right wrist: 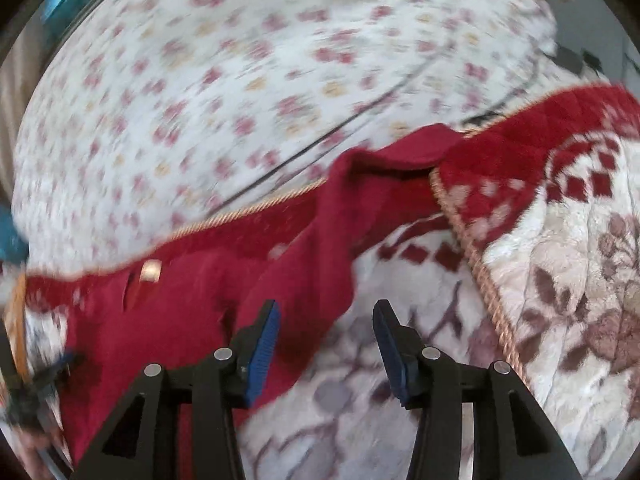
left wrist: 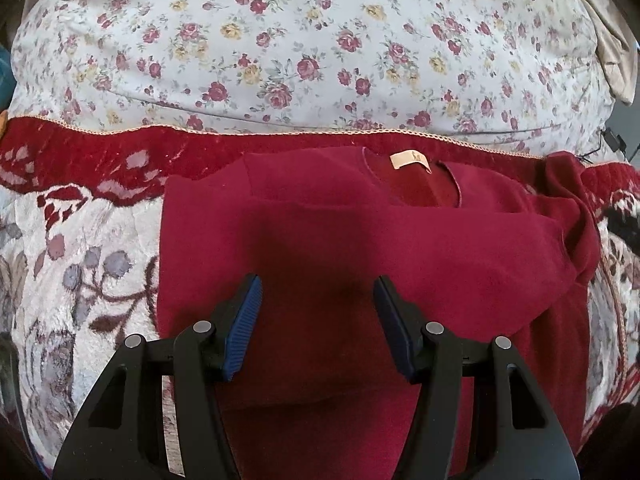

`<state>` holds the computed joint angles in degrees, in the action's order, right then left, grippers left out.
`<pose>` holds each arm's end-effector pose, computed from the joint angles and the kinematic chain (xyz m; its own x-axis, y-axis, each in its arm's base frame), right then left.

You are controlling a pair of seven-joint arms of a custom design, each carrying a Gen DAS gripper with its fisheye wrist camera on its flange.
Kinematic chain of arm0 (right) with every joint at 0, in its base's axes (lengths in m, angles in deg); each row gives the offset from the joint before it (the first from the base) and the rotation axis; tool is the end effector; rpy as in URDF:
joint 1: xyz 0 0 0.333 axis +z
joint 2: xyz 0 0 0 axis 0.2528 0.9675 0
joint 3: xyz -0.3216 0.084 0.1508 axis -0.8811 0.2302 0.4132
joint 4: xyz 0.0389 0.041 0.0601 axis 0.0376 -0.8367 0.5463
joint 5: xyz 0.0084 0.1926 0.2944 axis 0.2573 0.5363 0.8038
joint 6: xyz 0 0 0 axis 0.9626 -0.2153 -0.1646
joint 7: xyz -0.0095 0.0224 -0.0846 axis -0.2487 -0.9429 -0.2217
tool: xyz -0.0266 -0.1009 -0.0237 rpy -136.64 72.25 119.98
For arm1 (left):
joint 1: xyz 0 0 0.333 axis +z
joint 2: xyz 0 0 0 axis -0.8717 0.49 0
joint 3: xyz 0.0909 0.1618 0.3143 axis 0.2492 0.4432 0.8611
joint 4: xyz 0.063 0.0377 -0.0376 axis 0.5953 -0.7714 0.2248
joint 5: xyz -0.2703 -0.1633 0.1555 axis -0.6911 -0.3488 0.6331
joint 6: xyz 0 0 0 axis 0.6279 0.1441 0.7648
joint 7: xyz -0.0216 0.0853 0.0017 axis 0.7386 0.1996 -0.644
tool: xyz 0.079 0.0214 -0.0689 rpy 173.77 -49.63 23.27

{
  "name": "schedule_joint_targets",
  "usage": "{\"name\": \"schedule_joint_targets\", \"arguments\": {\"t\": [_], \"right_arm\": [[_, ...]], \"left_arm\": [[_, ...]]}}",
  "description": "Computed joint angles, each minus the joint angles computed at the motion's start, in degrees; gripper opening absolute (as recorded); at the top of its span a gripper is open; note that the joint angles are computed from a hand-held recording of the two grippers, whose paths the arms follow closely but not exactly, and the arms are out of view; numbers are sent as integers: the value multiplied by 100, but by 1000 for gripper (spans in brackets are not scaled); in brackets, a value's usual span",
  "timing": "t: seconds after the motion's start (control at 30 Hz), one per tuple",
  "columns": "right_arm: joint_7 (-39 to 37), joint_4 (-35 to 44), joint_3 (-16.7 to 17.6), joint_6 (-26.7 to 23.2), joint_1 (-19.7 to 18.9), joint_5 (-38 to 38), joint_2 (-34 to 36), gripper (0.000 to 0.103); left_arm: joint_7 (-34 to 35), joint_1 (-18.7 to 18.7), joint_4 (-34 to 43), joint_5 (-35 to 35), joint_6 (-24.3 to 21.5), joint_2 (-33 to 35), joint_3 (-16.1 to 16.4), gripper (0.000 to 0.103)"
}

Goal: Fold small clothes

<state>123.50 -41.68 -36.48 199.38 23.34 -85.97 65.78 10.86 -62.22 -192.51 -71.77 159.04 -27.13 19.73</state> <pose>0.5519 0.0906 0.5787 -0.2297 -0.9320 -0.2803 -0.7442 0.3538 -0.5665 0.5699 -0.0761 0.5562 -0.1392 -0.9867 0.0840 -0.8492 0.0753 -0.5227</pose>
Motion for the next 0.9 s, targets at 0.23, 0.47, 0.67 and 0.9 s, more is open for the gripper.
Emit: {"name": "schedule_joint_targets", "arguments": {"t": [0.23, 0.47, 0.67, 0.9], "right_arm": [[-130, 830, 23, 508, -433, 1461, 887, 52], [773, 1945, -109, 414, -529, 1043, 1824, 58], [137, 2190, 604, 440, -1215, 1869, 2102, 13], [914, 1099, -696, 1679, -171, -752, 711, 8]], "left_arm": [[31, 5, 143, -50, -120, 99, 5, 58], [-51, 8, 231, 56, -202, 153, 35, 58], [-49, 65, 191, 42, -240, 87, 66, 58], [-33, 202, 39, -122, -105, -192, 117, 58]]}}
